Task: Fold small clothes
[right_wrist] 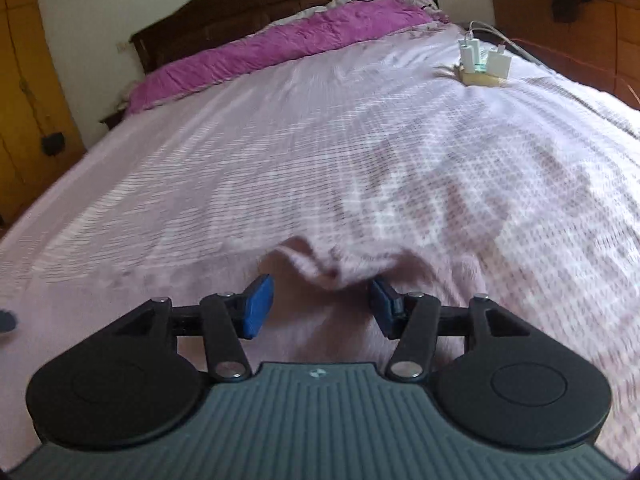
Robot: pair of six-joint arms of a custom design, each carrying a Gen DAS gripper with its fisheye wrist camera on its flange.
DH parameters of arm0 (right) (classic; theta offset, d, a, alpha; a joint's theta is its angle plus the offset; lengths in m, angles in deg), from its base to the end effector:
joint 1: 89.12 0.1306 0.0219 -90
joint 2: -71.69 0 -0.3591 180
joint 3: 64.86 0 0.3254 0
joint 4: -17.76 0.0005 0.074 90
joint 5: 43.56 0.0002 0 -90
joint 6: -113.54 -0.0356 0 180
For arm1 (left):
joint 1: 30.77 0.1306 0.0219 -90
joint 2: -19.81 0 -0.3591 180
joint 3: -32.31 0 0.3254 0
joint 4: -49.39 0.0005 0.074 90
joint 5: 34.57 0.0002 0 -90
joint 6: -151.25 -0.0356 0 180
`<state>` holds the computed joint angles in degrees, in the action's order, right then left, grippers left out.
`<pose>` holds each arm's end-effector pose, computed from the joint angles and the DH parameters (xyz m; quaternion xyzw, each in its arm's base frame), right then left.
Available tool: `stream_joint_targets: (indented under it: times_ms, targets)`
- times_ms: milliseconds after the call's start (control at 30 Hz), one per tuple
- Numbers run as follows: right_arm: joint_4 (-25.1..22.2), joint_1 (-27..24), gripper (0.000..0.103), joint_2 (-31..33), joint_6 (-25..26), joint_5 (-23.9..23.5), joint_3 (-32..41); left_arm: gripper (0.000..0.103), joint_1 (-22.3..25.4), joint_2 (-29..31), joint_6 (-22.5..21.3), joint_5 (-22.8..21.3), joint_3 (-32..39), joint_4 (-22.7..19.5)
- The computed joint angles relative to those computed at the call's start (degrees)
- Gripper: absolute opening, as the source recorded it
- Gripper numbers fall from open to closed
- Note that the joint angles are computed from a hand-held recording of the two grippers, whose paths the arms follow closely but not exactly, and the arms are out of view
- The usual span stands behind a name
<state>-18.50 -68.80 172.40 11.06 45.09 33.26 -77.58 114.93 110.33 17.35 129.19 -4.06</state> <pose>0.4678 0.1736 0.3998 -0.0667 0.8995 0.1321 0.4111 0.3184 -0.3078 0.4181 -0.1247 0.8907 -0.0239 0.4366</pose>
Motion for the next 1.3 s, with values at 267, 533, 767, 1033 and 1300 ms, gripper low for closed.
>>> stream_joint_targets:
  times_ms: [267,533,767,1033,1300]
  targets:
    - [-2.7,0.0,0.06,4.4,0.7,3.3,4.8,0.044,1.7,0.0,5.1,2.0,-1.9,-1.2]
    - [-1.2,-0.8,0.061,-5.4,-2.8,0.8,-2.4,0.044,-1.2,-0.6,10.0,-1.6,1.2,-7.7]
    - [-0.8,-3.5,0.061,-15.6,-7.3,-2.9,-10.9,0.044,-6.8,-0.2,19.4,-4.8,5.8,-18.4]
    - [-1.6,-6.5,0.079,-21.8,-8.1,-6.6,-16.7,0.044,-13.4,1.7,30.3,-6.8,10.4,-28.8]
    - [-2.2,-8.7,0.081,-22.7,-7.5,-9.5,-19.0,0.044,-15.9,3.3,35.2,-6.3,12.6,-32.0]
